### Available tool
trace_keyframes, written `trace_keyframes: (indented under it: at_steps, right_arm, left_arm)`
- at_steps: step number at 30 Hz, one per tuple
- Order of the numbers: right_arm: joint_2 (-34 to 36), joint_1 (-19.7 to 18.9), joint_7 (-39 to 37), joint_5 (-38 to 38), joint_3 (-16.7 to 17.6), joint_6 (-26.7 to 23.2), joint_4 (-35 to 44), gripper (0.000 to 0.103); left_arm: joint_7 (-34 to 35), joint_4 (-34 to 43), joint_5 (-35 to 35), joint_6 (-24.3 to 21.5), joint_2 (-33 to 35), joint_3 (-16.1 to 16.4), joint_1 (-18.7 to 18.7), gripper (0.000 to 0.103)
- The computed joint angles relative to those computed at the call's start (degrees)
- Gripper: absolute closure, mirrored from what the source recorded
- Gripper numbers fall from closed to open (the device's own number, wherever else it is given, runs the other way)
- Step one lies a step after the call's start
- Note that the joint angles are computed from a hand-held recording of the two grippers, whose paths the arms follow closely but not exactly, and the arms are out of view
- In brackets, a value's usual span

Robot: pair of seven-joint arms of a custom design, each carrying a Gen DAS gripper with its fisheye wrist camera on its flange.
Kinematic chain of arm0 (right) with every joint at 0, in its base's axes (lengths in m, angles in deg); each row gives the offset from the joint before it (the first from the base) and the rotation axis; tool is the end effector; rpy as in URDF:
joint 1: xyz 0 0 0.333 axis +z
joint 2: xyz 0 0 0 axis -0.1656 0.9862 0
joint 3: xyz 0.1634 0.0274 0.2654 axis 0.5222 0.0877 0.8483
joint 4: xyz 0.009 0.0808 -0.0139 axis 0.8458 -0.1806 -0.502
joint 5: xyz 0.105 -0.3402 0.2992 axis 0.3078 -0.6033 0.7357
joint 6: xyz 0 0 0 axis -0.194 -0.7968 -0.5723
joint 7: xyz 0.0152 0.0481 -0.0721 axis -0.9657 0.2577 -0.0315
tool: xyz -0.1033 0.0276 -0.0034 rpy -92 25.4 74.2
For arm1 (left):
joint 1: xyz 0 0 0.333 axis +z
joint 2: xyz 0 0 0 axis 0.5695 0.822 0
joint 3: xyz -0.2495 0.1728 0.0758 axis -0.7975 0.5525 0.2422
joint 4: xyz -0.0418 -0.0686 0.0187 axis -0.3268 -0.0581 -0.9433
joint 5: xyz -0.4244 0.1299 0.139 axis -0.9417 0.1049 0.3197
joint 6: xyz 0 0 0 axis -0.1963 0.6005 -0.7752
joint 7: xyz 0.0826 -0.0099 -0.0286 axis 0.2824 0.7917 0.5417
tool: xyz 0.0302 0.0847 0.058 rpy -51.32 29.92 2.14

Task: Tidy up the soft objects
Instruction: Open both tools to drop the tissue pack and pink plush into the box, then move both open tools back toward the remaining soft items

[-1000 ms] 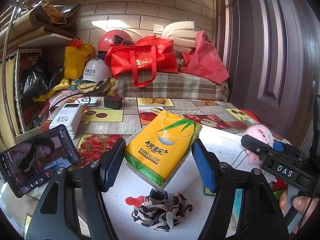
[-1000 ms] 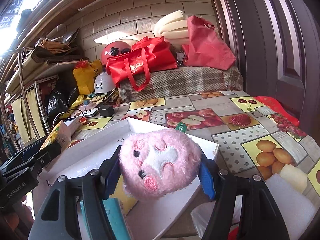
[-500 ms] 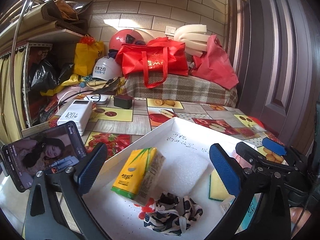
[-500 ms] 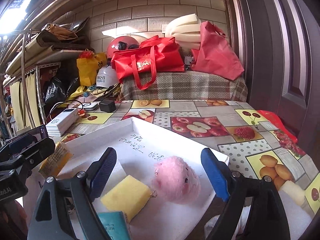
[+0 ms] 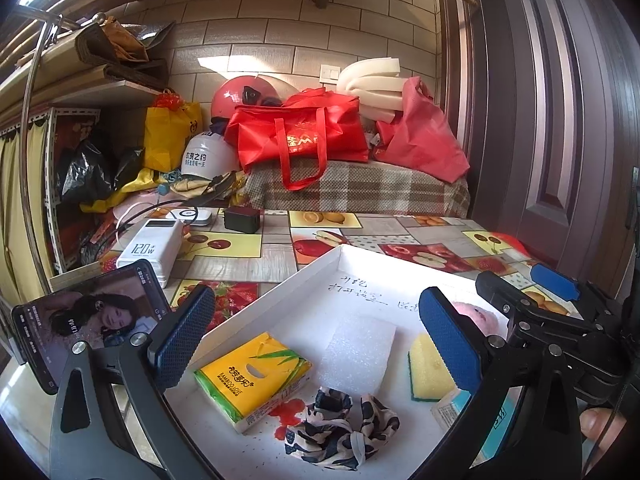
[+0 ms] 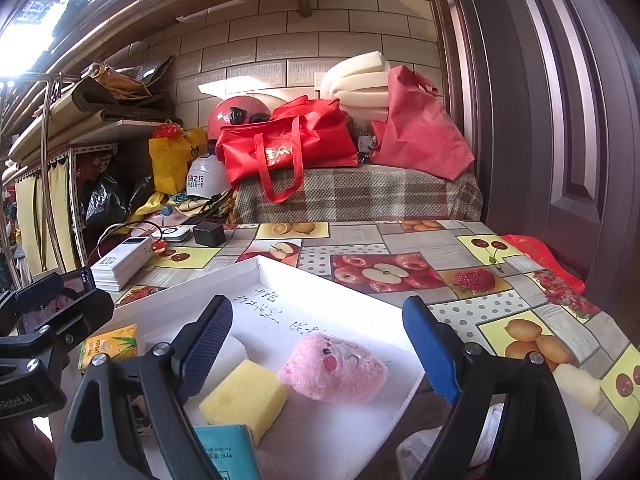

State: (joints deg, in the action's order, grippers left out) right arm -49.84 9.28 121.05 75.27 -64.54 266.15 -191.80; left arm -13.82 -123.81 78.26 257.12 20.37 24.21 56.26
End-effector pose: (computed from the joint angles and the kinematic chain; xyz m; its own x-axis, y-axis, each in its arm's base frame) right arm 0.4592 0.2216 0.4712 0.4145 -0.9100 0.0036 -0.2572 -0.1210 -0.9587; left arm 0.3873 -0.2781 0.4730 0.2239 -0.9685 0.1094 -0.2541 -0.1664 -0.9528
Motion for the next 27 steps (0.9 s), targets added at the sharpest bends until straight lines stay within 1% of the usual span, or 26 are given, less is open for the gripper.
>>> trace_keyframes:
  at_steps: [5, 8, 12, 20, 23, 27]
  right_arm:
    - [-0.1, -0.6, -0.8, 1.4, 0.9, 0.6, -0.3, 0.016]
    - [-0.3, 0.3, 0.0, -0.1, -0.5, 0.6, -0.5, 0.016]
    - [-0.8, 0.3, 0.5, -0.4, -0.7, 0.9, -1.1, 0.016]
    - [-3.7, 0.0, -0.1, 0.7, 0.5, 2.0, -4.1, 0.016]
    - [-5.7, 1.0, 0.5, -0.9, -0.6, 2.7, -6.2, 0.016]
    - [-8.4, -1.4, -1.7, 3.2, 3.2, 2.2, -8.4, 0.016]
  left_arm:
    - [-0.6, -0.3, -0.2, 0.0, -0.2, 0.3, -0.2, 0.000]
    - [-0.7, -0.8, -0.3, 0.3, -0.4, 0.6, -0.3, 0.000]
    - [-0.9, -1.0, -0.5, 0.1, -0.6, 0.7, -0.6, 0.000]
    - [-0.5, -0.5, 0.8, -3.5, -0.9, 0.4, -2.2, 0.000]
    - [-0.6, -0.2, 2.1, -4.9, -0.6, 0.4, -3.1, 0.000]
    - [-1.5, -0.1, 3.8, -6.5, -0.2, 0.9, -4.4, 0.000]
